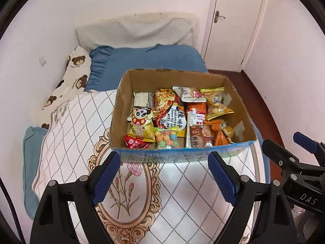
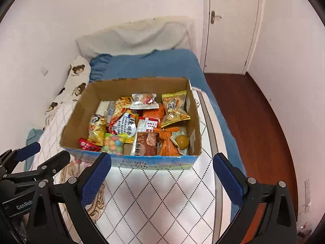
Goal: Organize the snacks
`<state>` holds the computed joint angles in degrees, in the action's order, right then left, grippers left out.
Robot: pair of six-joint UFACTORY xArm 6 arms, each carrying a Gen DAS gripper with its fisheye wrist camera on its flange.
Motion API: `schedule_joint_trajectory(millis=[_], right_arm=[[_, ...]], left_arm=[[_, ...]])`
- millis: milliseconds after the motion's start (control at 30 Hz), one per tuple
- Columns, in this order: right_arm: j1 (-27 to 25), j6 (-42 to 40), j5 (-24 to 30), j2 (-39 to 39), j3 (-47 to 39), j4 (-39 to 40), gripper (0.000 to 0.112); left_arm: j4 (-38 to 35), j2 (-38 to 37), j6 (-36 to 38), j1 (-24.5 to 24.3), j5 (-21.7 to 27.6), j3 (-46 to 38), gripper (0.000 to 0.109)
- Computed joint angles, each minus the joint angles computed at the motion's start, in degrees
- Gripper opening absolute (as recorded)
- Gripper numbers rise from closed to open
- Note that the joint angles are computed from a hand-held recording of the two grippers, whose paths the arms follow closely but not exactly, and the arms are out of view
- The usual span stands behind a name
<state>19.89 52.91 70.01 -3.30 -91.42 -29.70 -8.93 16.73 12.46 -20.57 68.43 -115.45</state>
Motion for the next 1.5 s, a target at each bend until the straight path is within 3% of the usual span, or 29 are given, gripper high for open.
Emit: schedule_joint_trajectory(millis=[400, 800, 1033, 1133, 1500], right_arm=[[11.55, 6.15, 7.51, -8.9, 1.49, -9.58, 0.103], [19.85, 8.84, 14.09, -10.89, -1.6, -15.43, 0.103], [21.48, 9.18, 14.41, -11.55, -1.44, -16.63, 0.103], [21.09, 9.19, 13.8, -11.47, -0.77, -17.11, 0.103], [14.21, 9.66, 8.53, -10.6, 3.45, -16.7, 0.103]], left_arm=[[-2.87, -15.14, 0.81, 2.25, -4.04, 13.09, 0.088], [-3.1, -24.1, 1.01, 4.06, -4.42, 20.47, 0.088], [-1.97, -26.49, 0.78, 4.14, -6.43, 22.25, 0.088], [-1.26, -26.29, 0.78, 3.77, -8.0, 22.19, 0.103], [4.6, -22.12, -2.92, 1.27, -15.17, 22.27, 0.103]])
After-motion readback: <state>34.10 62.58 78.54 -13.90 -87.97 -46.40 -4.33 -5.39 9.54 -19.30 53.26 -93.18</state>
